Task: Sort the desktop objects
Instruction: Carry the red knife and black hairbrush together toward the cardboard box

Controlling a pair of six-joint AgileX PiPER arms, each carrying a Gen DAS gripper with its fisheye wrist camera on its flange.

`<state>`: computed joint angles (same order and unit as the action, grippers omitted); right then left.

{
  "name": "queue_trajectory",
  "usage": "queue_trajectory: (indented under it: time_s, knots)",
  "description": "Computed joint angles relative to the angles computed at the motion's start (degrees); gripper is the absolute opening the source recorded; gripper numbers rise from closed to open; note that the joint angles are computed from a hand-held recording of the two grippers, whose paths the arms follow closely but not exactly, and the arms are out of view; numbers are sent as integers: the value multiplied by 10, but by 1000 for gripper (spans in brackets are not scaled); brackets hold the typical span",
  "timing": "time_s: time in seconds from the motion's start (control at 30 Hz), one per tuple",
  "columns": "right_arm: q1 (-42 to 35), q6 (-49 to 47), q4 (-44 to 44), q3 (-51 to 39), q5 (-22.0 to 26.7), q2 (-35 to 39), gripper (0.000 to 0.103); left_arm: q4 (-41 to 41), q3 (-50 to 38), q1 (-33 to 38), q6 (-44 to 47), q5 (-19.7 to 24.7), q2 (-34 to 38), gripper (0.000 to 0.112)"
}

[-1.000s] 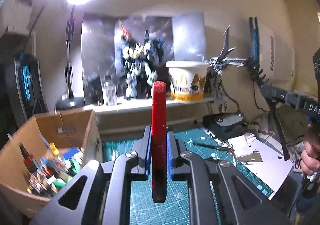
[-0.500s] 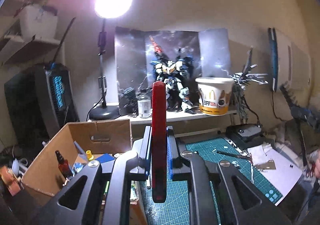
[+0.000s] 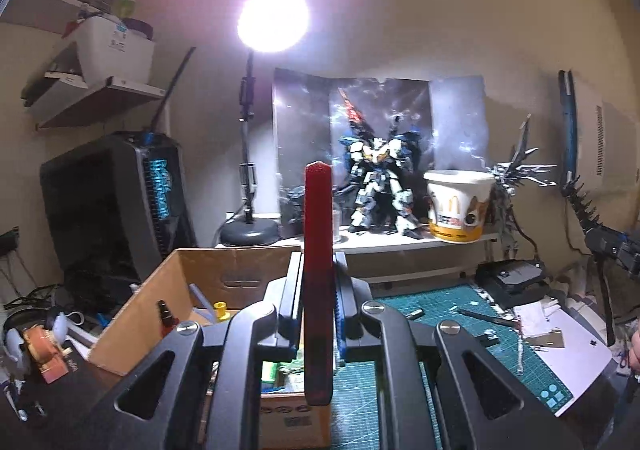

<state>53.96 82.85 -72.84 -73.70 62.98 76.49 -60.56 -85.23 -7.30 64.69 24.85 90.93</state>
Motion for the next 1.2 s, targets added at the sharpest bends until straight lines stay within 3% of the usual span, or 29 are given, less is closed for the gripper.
queue_trajectory:
  time_s: [0.13,0.6,1.2]
  knots:
    - [-11,-2,3,-8,-20,12,34,35,4,5,-35,-6,-3,13]
    - [-69,-54,47,-52,-164,60,34,117,28,43,-114,-29,-23,13]
    - [-102,-235,203,-210,-310,212,34,215,67,134,-215,-47,-58,13]
